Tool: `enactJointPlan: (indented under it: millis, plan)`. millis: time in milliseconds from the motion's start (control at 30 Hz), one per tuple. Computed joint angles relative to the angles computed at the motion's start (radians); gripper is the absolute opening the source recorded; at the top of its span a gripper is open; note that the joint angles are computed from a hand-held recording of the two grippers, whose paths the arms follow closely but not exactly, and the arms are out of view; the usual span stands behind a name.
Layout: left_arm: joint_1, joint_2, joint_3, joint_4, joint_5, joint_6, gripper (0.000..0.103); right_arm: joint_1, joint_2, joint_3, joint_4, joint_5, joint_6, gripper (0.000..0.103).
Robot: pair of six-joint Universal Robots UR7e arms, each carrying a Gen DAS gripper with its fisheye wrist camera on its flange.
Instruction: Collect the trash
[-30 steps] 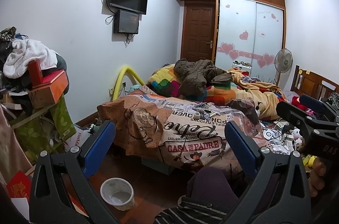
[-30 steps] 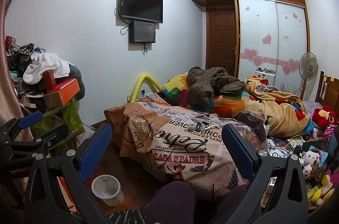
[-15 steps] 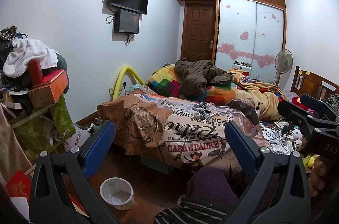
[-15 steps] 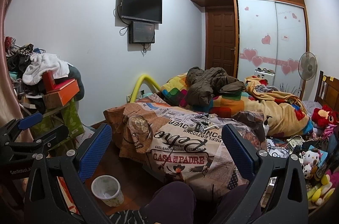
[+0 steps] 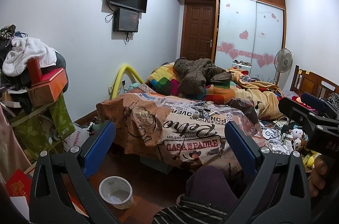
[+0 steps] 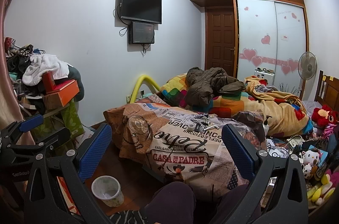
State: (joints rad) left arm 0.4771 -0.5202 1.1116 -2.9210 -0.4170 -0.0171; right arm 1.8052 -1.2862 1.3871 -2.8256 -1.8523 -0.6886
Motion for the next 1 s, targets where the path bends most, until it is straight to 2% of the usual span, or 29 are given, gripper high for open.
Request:
enactJointPlan:
  millis: [667, 833, 1000]
  plan:
    - [0.0, 0.005, -0.011, 0.018, -0.007, -0.011, 0.103, -0.008, 0.002, -0.016, 0.028, 0.002, 0.025, 0.103]
    - [0.009, 0.036, -0.065, 0.047, -0.035, -0.004, 0.103, -0.021, 0.016, -0.04, 0.05, 0.008, 0.048, 0.103]
    - [0.023, 0.111, -0.197, 0.079, -0.039, 0.065, 0.103, -0.035, 0.055, -0.088, 0.022, 0.001, 0.041, 0.103]
